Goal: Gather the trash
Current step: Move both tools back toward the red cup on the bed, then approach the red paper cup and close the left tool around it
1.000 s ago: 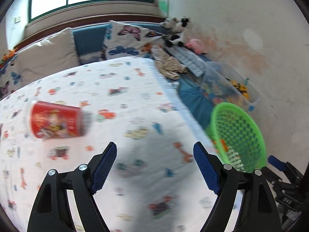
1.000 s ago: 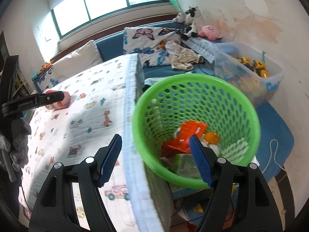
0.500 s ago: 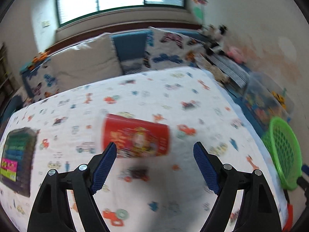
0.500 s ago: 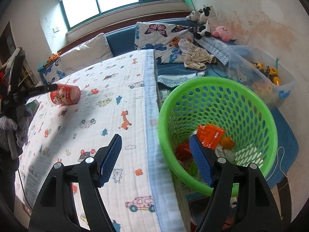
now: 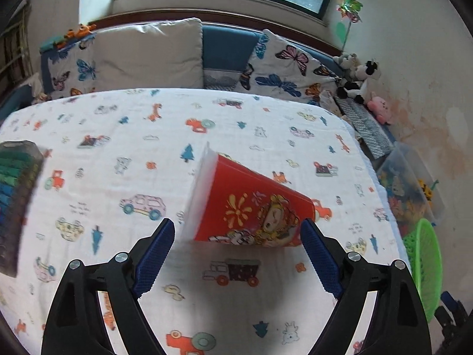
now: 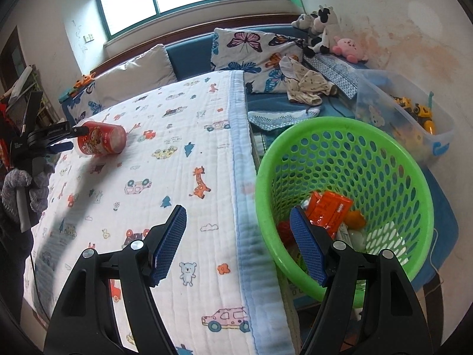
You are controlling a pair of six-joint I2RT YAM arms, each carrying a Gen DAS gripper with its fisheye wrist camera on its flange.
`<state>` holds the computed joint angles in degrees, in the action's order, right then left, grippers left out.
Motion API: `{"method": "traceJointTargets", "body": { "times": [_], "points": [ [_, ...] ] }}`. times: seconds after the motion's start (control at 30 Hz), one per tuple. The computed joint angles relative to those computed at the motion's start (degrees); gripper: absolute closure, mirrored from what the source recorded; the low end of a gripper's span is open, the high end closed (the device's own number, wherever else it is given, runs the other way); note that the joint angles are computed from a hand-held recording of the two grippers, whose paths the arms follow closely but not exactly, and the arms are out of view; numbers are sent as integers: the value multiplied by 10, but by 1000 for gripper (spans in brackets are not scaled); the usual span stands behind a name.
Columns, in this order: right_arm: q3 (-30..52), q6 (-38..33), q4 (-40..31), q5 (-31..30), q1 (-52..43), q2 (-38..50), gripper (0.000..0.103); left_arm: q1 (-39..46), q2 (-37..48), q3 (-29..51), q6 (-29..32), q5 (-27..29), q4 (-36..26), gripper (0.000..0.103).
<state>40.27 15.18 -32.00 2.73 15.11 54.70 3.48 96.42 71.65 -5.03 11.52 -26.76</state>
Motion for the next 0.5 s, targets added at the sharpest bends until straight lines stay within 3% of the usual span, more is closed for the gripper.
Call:
{"method": "traceJointTargets", "body": {
  "times": [0.27, 0.5],
  "points": [
    [2, 4, 2, 2, 7, 5, 30, -7, -26, -33, 22, 32, 3, 19],
    [-2, 11, 5, -4, 7, 7, 30, -10, -94, -103, 62, 116, -9, 19]
  ]
}}
